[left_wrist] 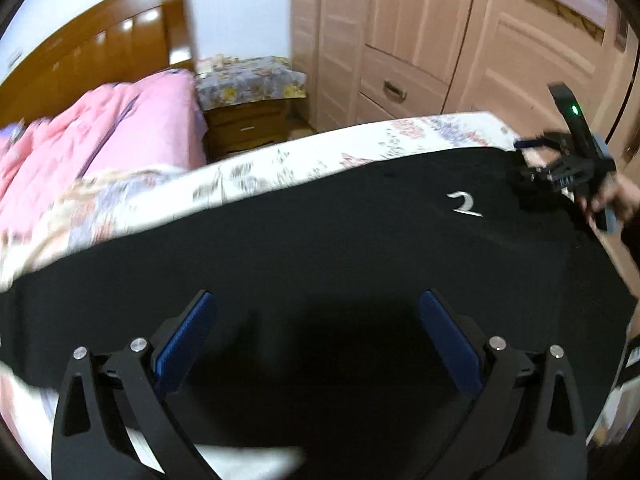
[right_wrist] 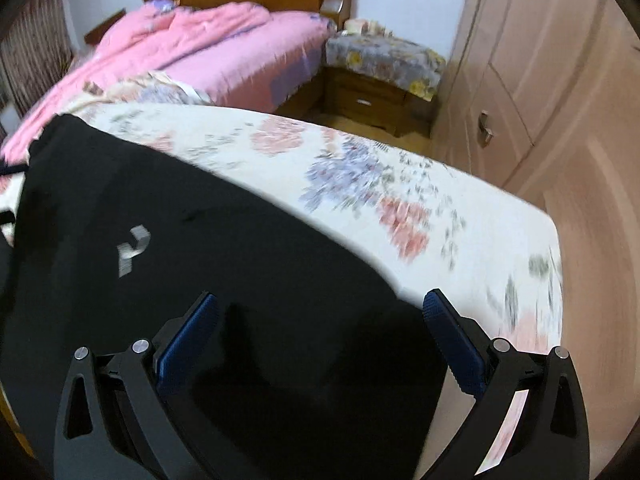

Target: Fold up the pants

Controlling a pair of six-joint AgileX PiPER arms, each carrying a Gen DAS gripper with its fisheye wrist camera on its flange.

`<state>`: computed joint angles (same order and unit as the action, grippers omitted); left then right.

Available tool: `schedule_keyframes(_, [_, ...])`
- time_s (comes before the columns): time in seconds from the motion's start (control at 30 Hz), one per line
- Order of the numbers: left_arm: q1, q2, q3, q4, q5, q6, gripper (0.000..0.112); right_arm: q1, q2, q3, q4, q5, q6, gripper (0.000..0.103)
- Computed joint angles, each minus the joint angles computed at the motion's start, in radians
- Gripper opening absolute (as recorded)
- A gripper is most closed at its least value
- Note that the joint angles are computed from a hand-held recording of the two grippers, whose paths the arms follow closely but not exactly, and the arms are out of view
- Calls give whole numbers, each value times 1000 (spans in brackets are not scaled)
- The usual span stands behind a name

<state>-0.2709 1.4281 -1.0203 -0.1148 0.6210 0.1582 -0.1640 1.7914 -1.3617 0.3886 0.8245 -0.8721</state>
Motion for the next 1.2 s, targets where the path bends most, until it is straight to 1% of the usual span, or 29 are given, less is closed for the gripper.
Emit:
schedule_keyframes(0.1, [79,139,-129,-134,42,231,100,-16,112,-143,26,87,-42,99])
schedule_keyframes(0.13, [93,167,-154,-167,48,283,100,-18,138,-179,26,109,-52,99])
schedule_keyframes(0.2, [129,238,-221,-233,72,406,100,-18,182,-235,25,162,-73,92])
schedule_keyframes(0.23, [148,268,-250,-271,89,466,99,-32,192,-249,58,201,-110,89])
schedule_keyframes(0.27, [165,287,-266,-303,105,513,94,-42,194,-253,85,222,-147,77])
schedule_keyframes(0.3, [179,309,-289,-328,125,550,92,-53,192,-255,109,246,-186,70])
schedule_keyframes(0.33, [195,333,-313,-354,146,595,91,-64,184,-248,136,282,-224,55])
schedule_keyframes(0.37, [203,347,-327,-369,158,623,91,-67,185,-251,146,297,-234,42])
schedule_keyframes(0.4, [209,366,-346,-376,171,648,91,-70,157,-215,159,291,-267,34])
schedule_keyframes(0.43, [210,379,-360,-371,174,653,91,-63,126,-175,158,249,-291,17])
schedule_keyframes(0.47, [214,399,-382,-370,189,668,91,-54,72,-111,154,185,-316,9])
schedule_keyframes(0.5, [216,411,-397,-376,203,686,91,-46,20,-55,157,127,-330,9])
schedule_keyframes(0.53, [219,413,-400,-381,208,703,91,-55,-50,12,201,97,-374,9])
schedule_keyframes(0.6, [218,434,-431,-378,234,727,91,-84,-193,140,300,55,-477,9])
schedule_keyframes(0.67, [220,458,-471,-367,269,750,91,-100,-290,219,352,25,-528,9])
schedule_keyframes(0.7, [221,473,-494,-356,286,756,91,-114,-327,245,379,26,-554,9])
schedule_keyframes(0.83, [241,525,-589,-339,361,766,92,-197,-455,334,465,96,-641,9])
schedule_keyframes(0.93, [280,602,-701,-384,498,772,92,-253,-509,376,518,147,-666,9])
schedule_keyframes(1.0, [304,658,-757,-418,587,762,83,-262,-546,417,529,144,-670,9])
schedule_keyframes(1.03, [309,660,-749,-428,590,760,74,-253,-551,426,526,134,-656,9])
schedule_keyframes(1.07, [319,638,-707,-453,552,780,46,-251,-563,438,522,134,-639,9])
schedule_keyframes(1.1, [327,620,-672,-474,531,788,35,-242,-564,444,519,124,-623,9])
schedule_keyframes(1.13, [333,564,-597,-487,470,802,29,-225,-567,450,506,101,-596,9])
schedule_keyframes(1.17, [335,517,-537,-497,419,822,22,-224,-570,455,501,93,-588,9])
schedule_keyframes(1.2, [331,463,-477,-496,366,828,18,-214,-565,452,490,78,-564,9])
